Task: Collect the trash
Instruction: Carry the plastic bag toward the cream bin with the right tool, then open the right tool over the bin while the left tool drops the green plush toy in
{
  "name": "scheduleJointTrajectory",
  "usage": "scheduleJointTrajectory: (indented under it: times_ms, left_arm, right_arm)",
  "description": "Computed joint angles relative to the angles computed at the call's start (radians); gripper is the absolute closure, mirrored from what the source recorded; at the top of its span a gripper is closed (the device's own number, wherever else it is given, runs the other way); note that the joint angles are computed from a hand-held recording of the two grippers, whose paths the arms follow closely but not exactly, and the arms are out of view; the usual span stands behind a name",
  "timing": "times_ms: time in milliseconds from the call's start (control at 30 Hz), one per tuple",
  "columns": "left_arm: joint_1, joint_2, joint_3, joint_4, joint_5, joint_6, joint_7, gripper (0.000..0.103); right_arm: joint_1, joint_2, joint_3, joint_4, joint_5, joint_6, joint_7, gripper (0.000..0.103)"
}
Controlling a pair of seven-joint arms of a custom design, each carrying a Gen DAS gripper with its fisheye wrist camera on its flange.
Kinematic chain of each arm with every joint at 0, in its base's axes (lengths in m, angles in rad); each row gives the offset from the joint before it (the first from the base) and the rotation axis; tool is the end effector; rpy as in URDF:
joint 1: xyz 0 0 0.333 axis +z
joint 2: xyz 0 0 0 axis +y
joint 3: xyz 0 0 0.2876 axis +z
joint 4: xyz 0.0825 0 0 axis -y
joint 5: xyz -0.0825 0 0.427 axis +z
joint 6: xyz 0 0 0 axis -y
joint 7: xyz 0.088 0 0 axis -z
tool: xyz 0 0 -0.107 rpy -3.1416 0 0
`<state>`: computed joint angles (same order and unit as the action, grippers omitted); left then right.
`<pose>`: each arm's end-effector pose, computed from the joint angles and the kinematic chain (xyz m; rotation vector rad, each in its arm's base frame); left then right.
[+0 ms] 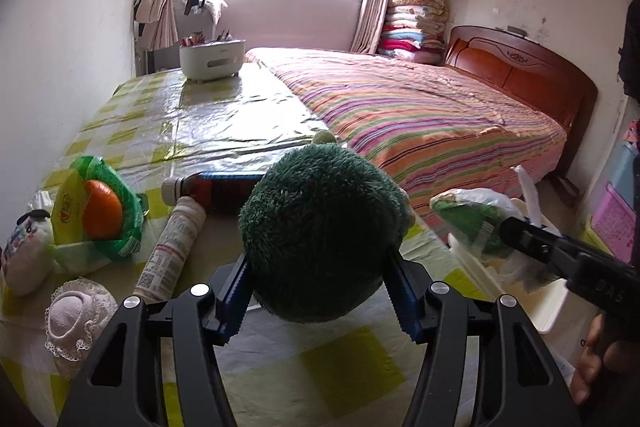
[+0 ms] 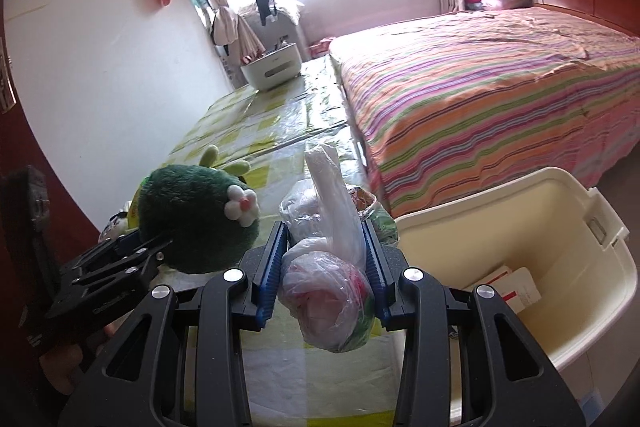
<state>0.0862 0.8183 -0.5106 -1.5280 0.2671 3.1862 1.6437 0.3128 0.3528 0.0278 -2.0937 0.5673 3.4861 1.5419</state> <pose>0.7289 -0.2550 0.2861 -1.3229 2.0977 -1.1694 0.6211 0.1514 0.3085 -1.3301 1.7595 -0.5970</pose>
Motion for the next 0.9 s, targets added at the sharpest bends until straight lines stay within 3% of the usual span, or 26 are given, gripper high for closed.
scheduleJointTrajectory:
  times_ms: [133,667,900]
  left_arm:
    - [0.010,-0.001,-0.024,-0.012,0.013,0.004,0.014,0.045]
    - [0.054,0.002,-0.136,-0.051,0.074,0.046,0.031,0.045]
    - [0.060,0.021,-0.186,-0.048,0.100,0.030,0.057,0.045]
  right_arm:
    - [0.015,-0.005,-0.018,-0.012,0.032,0.012,-0.009,0.067]
    - [-0.054,-0.060,0.016,-0.125,0.025,0.137,0.087,0.067]
    - [-0.031,-0.083,-0.005,-0.162,0.153,0.204,0.029,0.067]
